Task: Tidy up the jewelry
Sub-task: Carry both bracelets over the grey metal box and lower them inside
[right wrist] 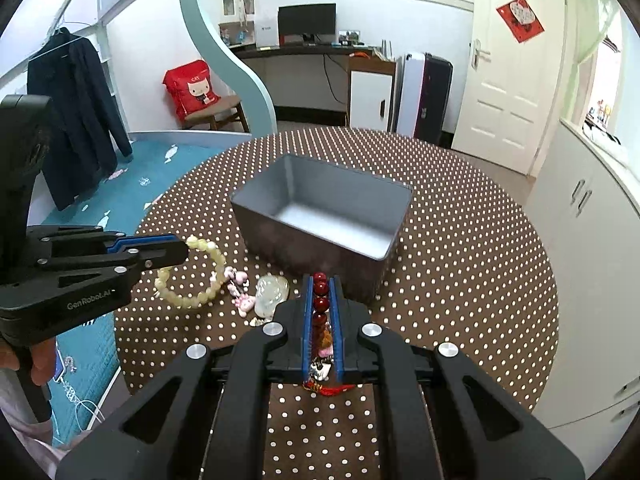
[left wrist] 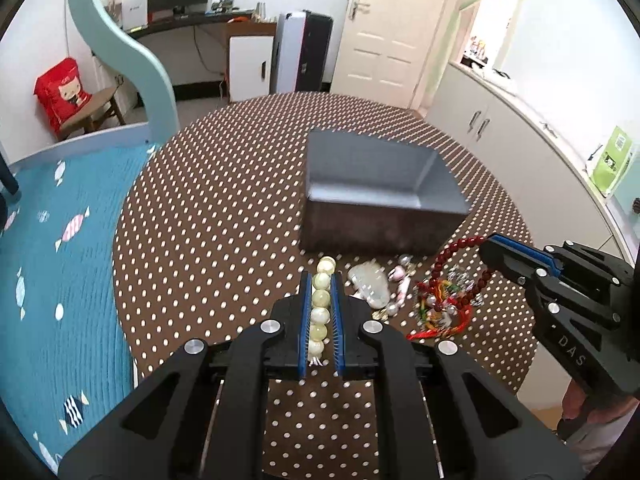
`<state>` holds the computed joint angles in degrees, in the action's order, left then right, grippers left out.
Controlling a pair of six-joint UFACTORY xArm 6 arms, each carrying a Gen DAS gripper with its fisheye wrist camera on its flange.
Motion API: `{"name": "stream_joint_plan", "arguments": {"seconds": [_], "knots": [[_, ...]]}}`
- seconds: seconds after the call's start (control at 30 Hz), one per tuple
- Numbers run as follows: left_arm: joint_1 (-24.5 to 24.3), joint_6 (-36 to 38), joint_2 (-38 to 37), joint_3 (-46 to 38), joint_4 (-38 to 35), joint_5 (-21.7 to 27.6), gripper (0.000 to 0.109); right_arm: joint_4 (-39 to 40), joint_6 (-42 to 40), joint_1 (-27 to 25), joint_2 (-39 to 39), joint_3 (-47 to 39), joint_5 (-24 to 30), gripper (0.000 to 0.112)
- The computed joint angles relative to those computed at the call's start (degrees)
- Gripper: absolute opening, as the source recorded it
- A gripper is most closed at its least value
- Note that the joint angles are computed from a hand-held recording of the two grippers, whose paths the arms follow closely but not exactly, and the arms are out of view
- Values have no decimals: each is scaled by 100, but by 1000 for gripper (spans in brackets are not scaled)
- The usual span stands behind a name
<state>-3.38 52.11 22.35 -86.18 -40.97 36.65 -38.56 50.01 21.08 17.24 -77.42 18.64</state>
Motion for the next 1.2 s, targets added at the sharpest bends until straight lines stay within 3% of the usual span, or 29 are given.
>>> {"name": "stream_joint_plan", "arguments": {"seconds": [0.43, 0.7, 0.97, 1.2], "knots": [[-237, 720, -127, -432, -670, -109, 9, -559, 179, -192, 154, -634, -110, 7], [-464, 446, 373, -1180, -374, -208, 9, -153, -261, -339, 728, -1465, -59, 7], [-548, -806, 1782, -2996, 616, 546, 9, 1404, -1495, -387, 1513, -2200, 175, 7], [-519, -1674, 3137, -4847, 1337, 1409, 9, 2085, -1996, -391, 1939, -2630, 644, 7]]}}
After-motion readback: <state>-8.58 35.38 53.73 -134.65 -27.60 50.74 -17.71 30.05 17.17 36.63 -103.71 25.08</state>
